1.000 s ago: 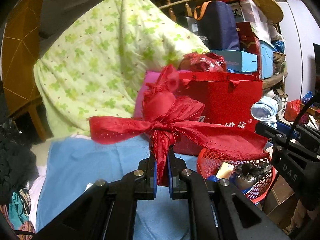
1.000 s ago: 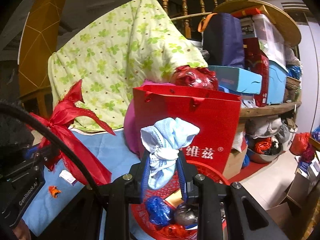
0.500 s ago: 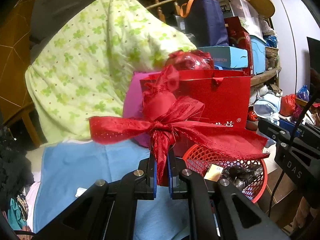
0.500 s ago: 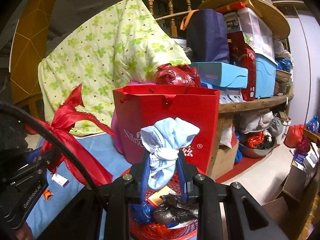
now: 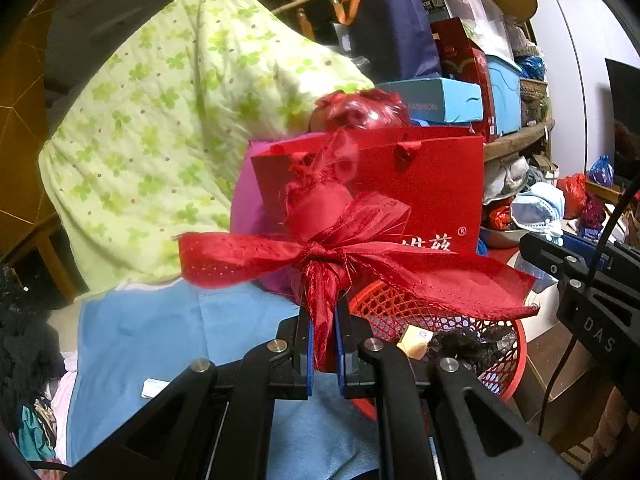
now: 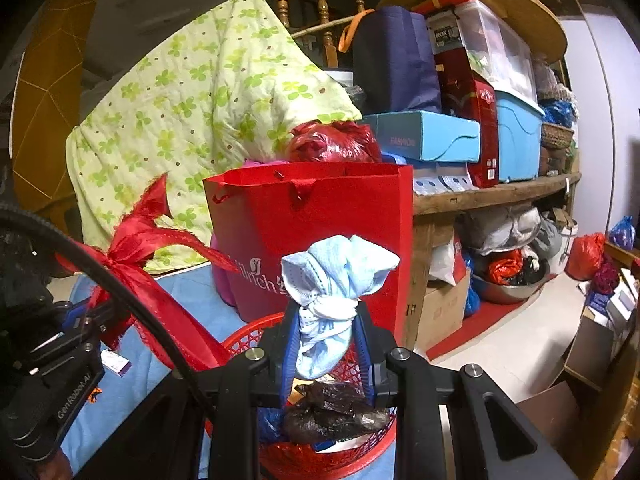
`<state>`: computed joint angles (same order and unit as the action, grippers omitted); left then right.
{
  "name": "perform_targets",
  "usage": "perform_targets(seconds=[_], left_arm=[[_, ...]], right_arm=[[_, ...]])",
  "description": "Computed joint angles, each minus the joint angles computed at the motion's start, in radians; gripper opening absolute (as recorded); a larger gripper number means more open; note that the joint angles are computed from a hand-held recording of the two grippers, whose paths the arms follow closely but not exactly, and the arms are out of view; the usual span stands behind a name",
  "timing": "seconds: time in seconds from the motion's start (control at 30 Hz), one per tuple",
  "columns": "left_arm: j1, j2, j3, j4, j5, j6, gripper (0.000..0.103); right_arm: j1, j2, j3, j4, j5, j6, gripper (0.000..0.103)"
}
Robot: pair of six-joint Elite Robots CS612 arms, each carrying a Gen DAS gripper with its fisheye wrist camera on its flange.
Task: Collect trash
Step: 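Lift the bow and cloth and carry both tools over the red mesh basket, then open both tools over the red mesh basket to drop bow and cloth, then move both open tools back over the blue blanket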
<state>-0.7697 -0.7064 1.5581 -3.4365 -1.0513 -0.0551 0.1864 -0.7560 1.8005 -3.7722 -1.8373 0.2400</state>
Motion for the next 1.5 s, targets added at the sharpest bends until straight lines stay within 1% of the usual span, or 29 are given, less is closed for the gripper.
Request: perform_targets(seconds=[0.23, 0.33, 0.43, 0.53, 0.57, 0.6, 0.63, 0.67, 0.7, 0.73, 0.8, 0.87, 0.97, 1.03, 1.17, 1.23, 1.37, 1.5], left_arm=[[-0.001, 0.013, -0.020, 0.031, -0.010, -0.008, 0.009], [-0.001, 0.020, -0.031, 0.041, -0.019, -0.007, 0.010], [0.004, 0.026, -0.040, 0.059, -0.053, -0.018, 0.012], [0.020, 0.037, -0.060, 0.104, -0.124, -0.046, 0.015], [0.026, 0.041, -0.066, 0.116, -0.146, -0.058, 0.016], [0.031, 0.045, -0.071, 0.127, -0.168, -0.064, 0.025], [0.036, 0.048, -0.075, 0.138, -0.192, -0.069, 0.039], [0.040, 0.052, -0.078, 0.141, -0.213, -0.072, 0.044], [0.043, 0.056, -0.078, 0.133, -0.228, -0.069, 0.051], [0.045, 0.059, -0.077, 0.125, -0.235, -0.059, 0.054], [0.045, 0.060, -0.073, 0.116, -0.238, -0.040, 0.055], [0.044, 0.060, -0.071, 0.112, -0.226, -0.027, 0.056], [0.046, 0.052, -0.056, 0.092, -0.203, -0.024, 0.058], [0.042, 0.046, -0.039, 0.071, -0.166, -0.014, 0.060], [0.035, 0.031, -0.005, 0.031, -0.097, 0.006, 0.064], [0.026, 0.023, 0.017, -0.002, -0.039, 0.026, 0.066], [0.024, 0.004, 0.053, -0.051, 0.005, 0.039, 0.067], [0.023, -0.013, 0.083, -0.078, 0.059, 0.036, 0.067]], right_arm=[[-0.018, 0.004, 0.009, 0.001, 0.041, 0.038, 0.027], [-0.028, 0.007, 0.010, 0.006, 0.069, 0.054, 0.027], [-0.040, 0.014, 0.007, 0.018, 0.103, 0.076, 0.030], [-0.060, 0.027, -0.001, 0.026, 0.182, 0.099, 0.030], [-0.069, 0.034, -0.006, 0.033, 0.216, 0.112, 0.030], [-0.076, 0.042, -0.010, 0.030, 0.248, 0.124, 0.030], [-0.081, 0.049, -0.014, 0.025, 0.273, 0.133, 0.030], [-0.089, 0.059, -0.020, 0.023, 0.305, 0.145, 0.034], [-0.094, 0.066, -0.024, 0.024, 0.322, 0.154, 0.038], [-0.097, 0.071, -0.026, 0.024, 0.332, 0.160, 0.047], [-0.108, 0.084, -0.028, 0.000, 0.378, 0.196, 0.064], [-0.114, 0.090, -0.026, -0.023, 0.397, 0.209, 0.064], [-0.109, 0.088, -0.019, -0.063, 0.372, 0.203, 0.064], [-0.107, 0.084, -0.012, -0.096, 0.372, 0.198, 0.064], [-0.089, 0.068, -0.002, -0.140, 0.346, 0.176, 0.064], [-0.080, 0.063, -0.003, -0.148, 0.341, 0.165, 0.064], [-0.056, 0.056, -0.011, -0.150, 0.324, 0.136, 0.064], [-0.044, 0.053, -0.019, -0.147, 0.333, 0.128, 0.064]])
